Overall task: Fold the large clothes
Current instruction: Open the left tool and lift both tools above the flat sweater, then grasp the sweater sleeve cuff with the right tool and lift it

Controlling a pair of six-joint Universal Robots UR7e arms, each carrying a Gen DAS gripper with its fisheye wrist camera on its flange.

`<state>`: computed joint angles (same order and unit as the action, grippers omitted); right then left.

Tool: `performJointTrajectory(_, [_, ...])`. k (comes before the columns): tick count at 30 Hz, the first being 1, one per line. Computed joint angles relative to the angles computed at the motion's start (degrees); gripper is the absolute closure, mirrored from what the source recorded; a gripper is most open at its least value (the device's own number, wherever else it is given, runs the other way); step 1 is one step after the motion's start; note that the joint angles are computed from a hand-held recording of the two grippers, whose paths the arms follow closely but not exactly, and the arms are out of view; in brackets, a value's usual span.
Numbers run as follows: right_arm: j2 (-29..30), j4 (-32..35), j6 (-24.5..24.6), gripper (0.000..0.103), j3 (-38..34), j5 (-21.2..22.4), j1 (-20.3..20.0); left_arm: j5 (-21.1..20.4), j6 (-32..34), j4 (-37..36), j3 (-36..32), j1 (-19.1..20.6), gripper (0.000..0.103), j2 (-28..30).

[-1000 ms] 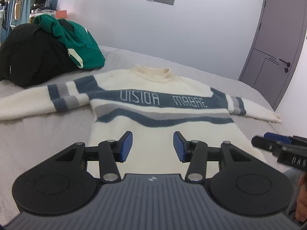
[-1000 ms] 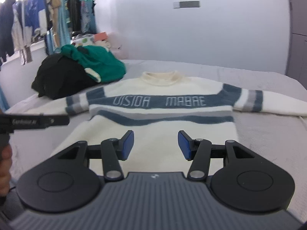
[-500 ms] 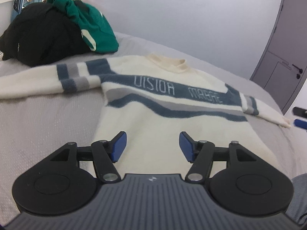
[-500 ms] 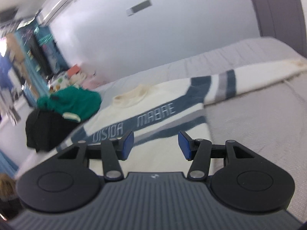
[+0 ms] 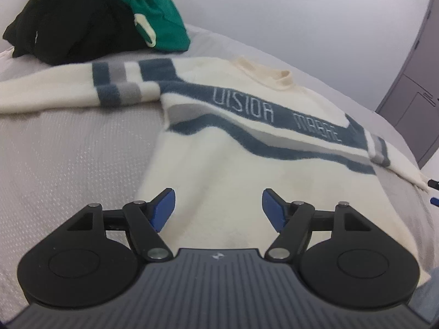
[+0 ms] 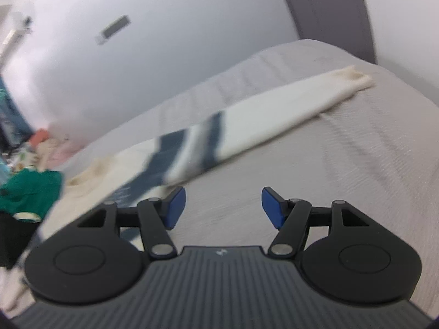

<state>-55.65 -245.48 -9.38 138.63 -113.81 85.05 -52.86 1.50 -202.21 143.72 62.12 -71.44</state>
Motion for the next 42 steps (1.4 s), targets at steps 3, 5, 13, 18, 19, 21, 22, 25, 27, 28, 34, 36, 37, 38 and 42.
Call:
performJointTrajectory(3, [-0.59,0.41,2.65,0.013,-0.85,8.37,-7.44,0.69,-1.35,0.76,-1.52,0.75,0.028,1.58])
performJointTrajectory(5, [-1.4,2.59,4.7,0.014,-1.7,13.96,-12.01,0.74,-2.51,1.39,-2.69,1.41,0.028,2.69])
performJointTrajectory(13, [-0.09,7.21,9.13,0.015,-12.81,26.43,-21.88,3.1,-5.55,1.22,-6.62,2.47,0.028,7.3])
performJointTrajectory(18, [2.26,8.37,10.42,0.026,-22.04,27.24,-23.5,4.11,-7.4,1.69,-8.81,3.16,0.028,9.15])
performJointTrajectory(19, [2.61,9.07,10.26,0.032,-23.72,25.0,-23.19,4.26,-7.6,1.78,-9.14,3.28,0.028,9.46])
performJointTrajectory(21, [2.94,10.61,13.46,0.049,-26.48,22.53,-23.43,4.28,-7.99,1.67,-9.79,3.63,0.028,10.19])
performJointTrajectory(22, [2.97,10.96,14.84,0.059,-27.32,22.55,-23.78,4.13,-8.18,1.84,-10.15,3.85,0.028,10.51])
performJointTrajectory(25, [2.47,12.85,16.06,0.078,-29.19,21.4,-23.93,4.23,-7.99,2.32,-11.32,4.17,0.028,11.37])
performJointTrajectory(27, [2.28,11.81,15.29,0.091,-29.53,19.79,-23.48,4.11,-7.94,2.6,-11.86,4.27,0.028,11.53])
performJointTrajectory(28, [2.23,11.15,14.98,0.092,-29.82,19.59,-23.44,3.88,-7.86,2.75,-12.03,4.34,0.028,11.46])
performJointTrajectory(34, [1.13,8.43,8.99,0.093,-29.73,19.4,-20.8,2.94,-7.73,3.95,-12.14,4.26,0.028,9.71])
performJointTrajectory(36, [0.5,7.26,6.76,0.093,-29.18,19.08,-18.61,3.01,-6.68,3.25,-11.83,3.81,0.028,8.76])
performJointTrajectory(37, [0.12,7.02,5.42,0.093,-28.96,18.78,-17.35,3.11,-5.78,3.02,-11.66,3.48,0.028,8.14])
performJointTrajectory(38, [-0.28,6.87,4.02,0.093,-28.77,18.38,-16.0,3.23,-4.87,2.96,-11.55,3.14,0.028,7.57])
performJointTrajectory(42, [-1.61,6.67,-1.85,0.093,-27.85,17.72,-9.16,3.44,0.72,0.54,-10.47,1.81,0.028,5.14])
